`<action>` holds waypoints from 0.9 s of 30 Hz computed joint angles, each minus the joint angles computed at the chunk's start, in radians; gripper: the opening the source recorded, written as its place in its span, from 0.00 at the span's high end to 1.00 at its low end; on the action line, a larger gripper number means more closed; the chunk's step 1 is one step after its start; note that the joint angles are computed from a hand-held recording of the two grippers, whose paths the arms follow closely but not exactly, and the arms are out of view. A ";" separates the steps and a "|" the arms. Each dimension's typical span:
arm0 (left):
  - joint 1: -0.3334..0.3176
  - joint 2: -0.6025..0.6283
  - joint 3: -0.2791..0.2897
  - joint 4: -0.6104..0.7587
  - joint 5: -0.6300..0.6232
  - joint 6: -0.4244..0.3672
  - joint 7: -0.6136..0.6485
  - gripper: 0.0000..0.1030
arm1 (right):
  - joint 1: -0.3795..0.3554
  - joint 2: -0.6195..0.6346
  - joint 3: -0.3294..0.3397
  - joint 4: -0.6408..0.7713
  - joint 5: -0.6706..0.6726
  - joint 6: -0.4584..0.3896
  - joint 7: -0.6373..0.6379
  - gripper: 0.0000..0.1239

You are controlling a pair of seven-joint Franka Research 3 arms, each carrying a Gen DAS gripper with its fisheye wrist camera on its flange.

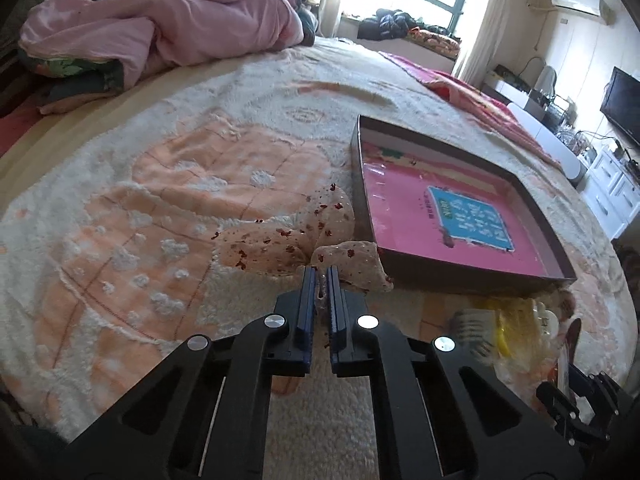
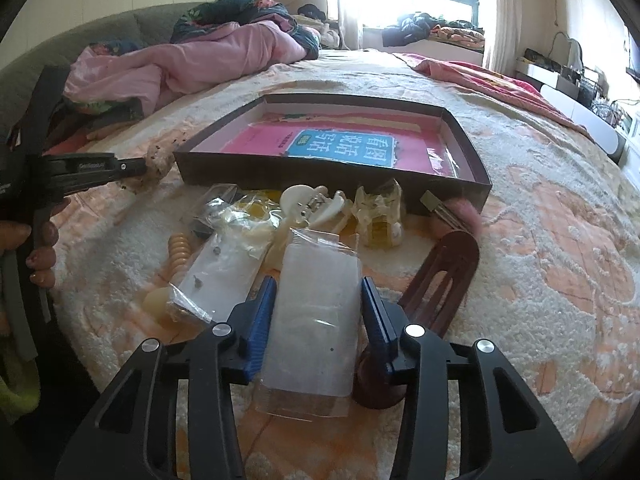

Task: Organize jewelry
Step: 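Grasp the polka-dot fabric bow with the left tool while the right tool grasps the clear plastic bag, then carry the bow into the tray with the left tool while the right tool places the bag there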

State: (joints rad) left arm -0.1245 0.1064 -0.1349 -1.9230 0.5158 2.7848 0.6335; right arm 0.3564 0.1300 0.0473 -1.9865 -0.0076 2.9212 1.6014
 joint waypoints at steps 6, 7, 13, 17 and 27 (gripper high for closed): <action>-0.005 -0.057 0.001 -0.050 0.078 0.043 -0.066 0.99 | -0.031 -0.031 0.037 -0.027 0.162 0.026 -0.103 0.69; -0.005 -0.065 -0.002 -0.054 0.095 0.049 -0.075 0.99 | -0.034 -0.036 0.040 -0.028 0.184 0.029 -0.119 0.69; -0.015 -0.073 -0.028 -0.043 0.128 0.073 -0.055 0.99 | -0.043 -0.055 0.045 -0.037 0.275 0.060 -0.178 0.74; -0.027 -0.048 -0.036 -0.011 0.107 0.079 -0.014 0.99 | -0.068 -0.050 0.065 -0.011 0.459 0.048 -0.308 0.83; -0.080 0.044 -0.027 0.122 0.120 0.091 0.047 0.99 | -0.086 -0.034 0.045 0.049 0.549 0.049 -0.342 0.83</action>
State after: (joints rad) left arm -0.2049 0.1504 -0.1623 -1.8006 0.6354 2.8755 0.6808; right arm 0.2707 0.0958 0.0919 -1.9371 0.5417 2.9703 1.2590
